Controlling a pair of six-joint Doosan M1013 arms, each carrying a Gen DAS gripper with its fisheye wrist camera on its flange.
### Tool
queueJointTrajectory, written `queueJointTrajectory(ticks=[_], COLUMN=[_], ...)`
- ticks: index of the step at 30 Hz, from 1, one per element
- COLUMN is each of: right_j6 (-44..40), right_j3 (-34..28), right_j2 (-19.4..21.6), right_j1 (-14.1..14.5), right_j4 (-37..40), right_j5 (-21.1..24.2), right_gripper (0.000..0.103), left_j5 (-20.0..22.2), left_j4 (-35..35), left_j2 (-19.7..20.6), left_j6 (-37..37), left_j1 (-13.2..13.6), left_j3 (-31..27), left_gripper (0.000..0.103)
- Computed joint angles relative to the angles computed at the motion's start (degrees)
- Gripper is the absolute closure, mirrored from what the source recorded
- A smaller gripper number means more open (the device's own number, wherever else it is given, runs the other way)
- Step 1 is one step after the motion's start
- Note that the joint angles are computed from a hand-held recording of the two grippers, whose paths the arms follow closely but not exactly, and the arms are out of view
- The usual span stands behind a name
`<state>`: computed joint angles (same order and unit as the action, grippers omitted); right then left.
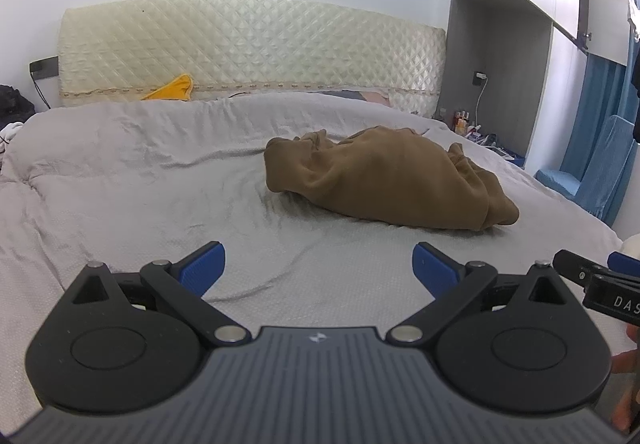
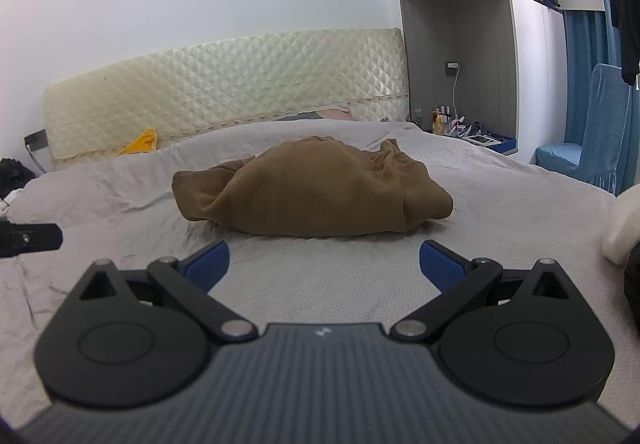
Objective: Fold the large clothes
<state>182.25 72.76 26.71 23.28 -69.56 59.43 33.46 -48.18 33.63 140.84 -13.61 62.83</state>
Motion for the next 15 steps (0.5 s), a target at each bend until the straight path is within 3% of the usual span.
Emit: queueJointTrajectory(ticks=[15], right_j6=[0.1], right_j3=[-0.2], right_j2=[0.2], right_j1=[0.0], right_j4=[0.1], right_j5=[0.2], right_gripper=[0.0], left_j5=[-0.2], left_j4=[-0.4], left_j2=[0.0], left_j6=[0.1], left_j1=[0.0], left_j3=[0.1], left_gripper=[0.001])
